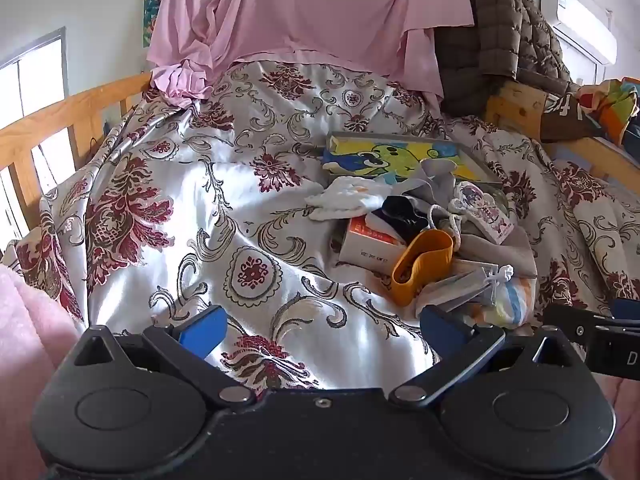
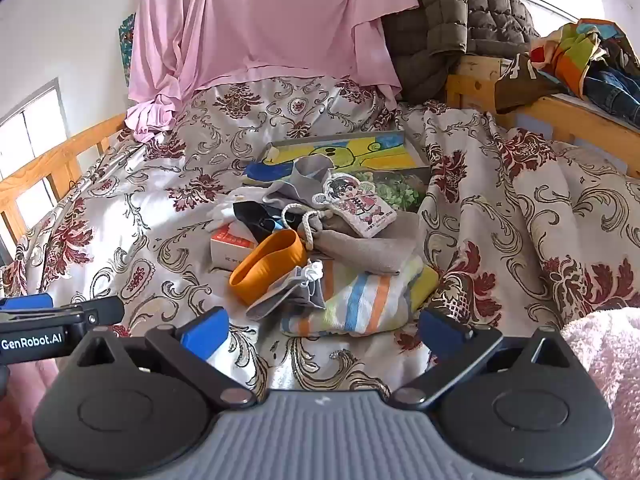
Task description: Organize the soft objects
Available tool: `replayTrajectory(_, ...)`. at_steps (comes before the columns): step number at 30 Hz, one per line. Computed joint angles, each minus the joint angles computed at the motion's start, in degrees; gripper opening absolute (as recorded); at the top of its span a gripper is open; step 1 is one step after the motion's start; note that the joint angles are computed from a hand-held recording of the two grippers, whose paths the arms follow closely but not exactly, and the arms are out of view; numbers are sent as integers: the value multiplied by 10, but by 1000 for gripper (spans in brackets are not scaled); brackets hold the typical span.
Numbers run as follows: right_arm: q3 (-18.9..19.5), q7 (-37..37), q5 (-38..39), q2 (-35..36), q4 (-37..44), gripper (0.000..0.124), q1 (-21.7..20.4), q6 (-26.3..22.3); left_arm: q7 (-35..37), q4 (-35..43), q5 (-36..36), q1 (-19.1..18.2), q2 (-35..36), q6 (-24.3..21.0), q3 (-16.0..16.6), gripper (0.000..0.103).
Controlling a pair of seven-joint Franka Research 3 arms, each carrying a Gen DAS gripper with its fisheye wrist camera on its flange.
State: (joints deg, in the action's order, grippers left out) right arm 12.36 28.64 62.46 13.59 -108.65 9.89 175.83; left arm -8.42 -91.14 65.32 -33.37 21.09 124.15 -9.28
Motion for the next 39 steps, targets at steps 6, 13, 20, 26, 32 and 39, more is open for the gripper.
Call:
replayTrajectory(6, 2, -4, 3, 0, 0, 103, -1, 1, -3, -1, 7, -1, 0, 0, 1, 102)
replayTrajectory(13, 1, -5, 4, 0, 0, 103, -1, 1, -2, 3, 9, -4, 3, -6, 1, 102)
replayTrajectory(20, 1, -8, 7, 0, 0, 103, 0, 1, -4, -1, 9, -3, 0, -5, 0, 102)
replayTrajectory(26, 1, -10, 10, 0, 1, 103, 0, 1, -3, -2, 8, -2, 0, -3, 0, 102)
replayTrajectory(32, 1, -12, 12, 0, 0, 103, 0, 1, -4, -1, 7, -2, 0, -3, 0, 102)
replayTrajectory(39, 1, -13, 14, -1, 0, 103, 0, 1, -5, -5, 6, -1, -3, -1, 0, 102)
